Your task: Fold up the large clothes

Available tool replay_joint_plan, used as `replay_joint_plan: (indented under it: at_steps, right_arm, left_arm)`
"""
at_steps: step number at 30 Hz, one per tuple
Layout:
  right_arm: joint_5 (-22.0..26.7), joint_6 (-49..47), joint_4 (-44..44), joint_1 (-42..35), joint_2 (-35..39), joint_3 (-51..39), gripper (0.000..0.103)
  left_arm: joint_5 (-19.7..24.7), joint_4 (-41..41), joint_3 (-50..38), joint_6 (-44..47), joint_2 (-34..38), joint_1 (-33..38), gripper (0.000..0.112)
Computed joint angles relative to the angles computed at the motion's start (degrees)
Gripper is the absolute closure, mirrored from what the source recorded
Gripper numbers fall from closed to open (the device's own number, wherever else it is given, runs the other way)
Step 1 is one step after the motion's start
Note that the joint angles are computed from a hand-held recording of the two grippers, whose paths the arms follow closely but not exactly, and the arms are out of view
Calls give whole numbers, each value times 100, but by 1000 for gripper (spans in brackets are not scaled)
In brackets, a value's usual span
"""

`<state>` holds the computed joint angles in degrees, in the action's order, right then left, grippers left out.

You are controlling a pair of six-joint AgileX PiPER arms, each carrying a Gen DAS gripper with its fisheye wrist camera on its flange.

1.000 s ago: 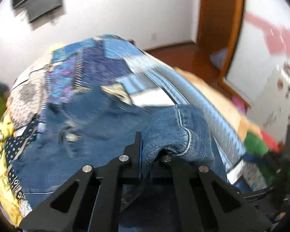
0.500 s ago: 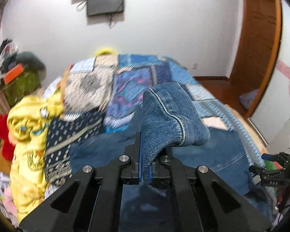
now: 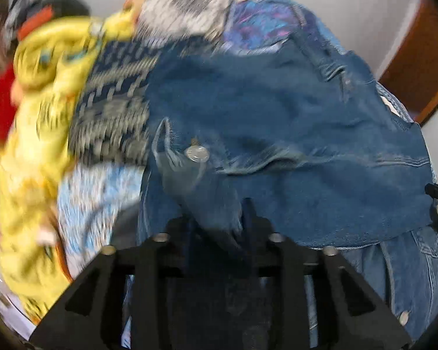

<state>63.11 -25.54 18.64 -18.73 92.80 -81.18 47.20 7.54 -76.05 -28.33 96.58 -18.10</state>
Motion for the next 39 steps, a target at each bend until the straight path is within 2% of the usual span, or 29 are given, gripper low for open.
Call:
replay_joint_plan:
  at_steps: [2,4,6,8,13,16,23,26,29,30,32,34,36,38,39]
  right_arm:
    - [-23,14,-2,2,0,12,18]
    - [7,13,-11,1,-1,-12,17]
    - [82,50,-65,30,55,-120,17]
    - [179,72,-130,60,105,-257,17]
    - [116,-4,-252,139,98,-507,17]
    - [-164,-132,-141,106,-12,-490,17]
    - [-269,-48,187,-16,451,-1004,17]
    - [-208,143,200,-8,840,-1385,18]
    - [57,210,451,-117,1389,-1951,19]
    - [128,218,513,-153,1499,-2079,23]
    - [279,221,746,-214,1747,-2338,34]
    - [464,333,836,-226,2029,-2668,52]
    - [587,419,916,-245,2208,-2865,61]
    - [582,587,931,-219,2375,-3001,74]
    - [608,606,983,-250,2399,-3022,80]
  left_arm:
    - [-174,-123,443,-10,-267,182,50]
    - [-253,-341,655,144,-494,348,43]
    - [-94,-494,642,322,-624,471,43]
    - [342,-291,365,374,-669,494,43]
    - [618,-115,-226,651,-650,706,37]
    - [718,-36,-786,665,-321,802,35]
    - [915,-524,-2435,1069,1110,1088,35]
    - [1028,-622,-2952,1184,1645,1163,35]
    - [1093,-775,-3337,1277,2068,1271,35]
    - [1099,-835,-3438,1317,2174,1317,35]
    - [1028,-975,-3560,1380,2322,1412,45]
    - [1043,-1285,-3767,1541,2504,1553,53]
    - [1023,-1656,-3899,1706,2630,1673,67]
    - [902,-2442,-3883,2077,2692,1881,91]
    - [872,-2625,-3867,2130,2695,1924,94]
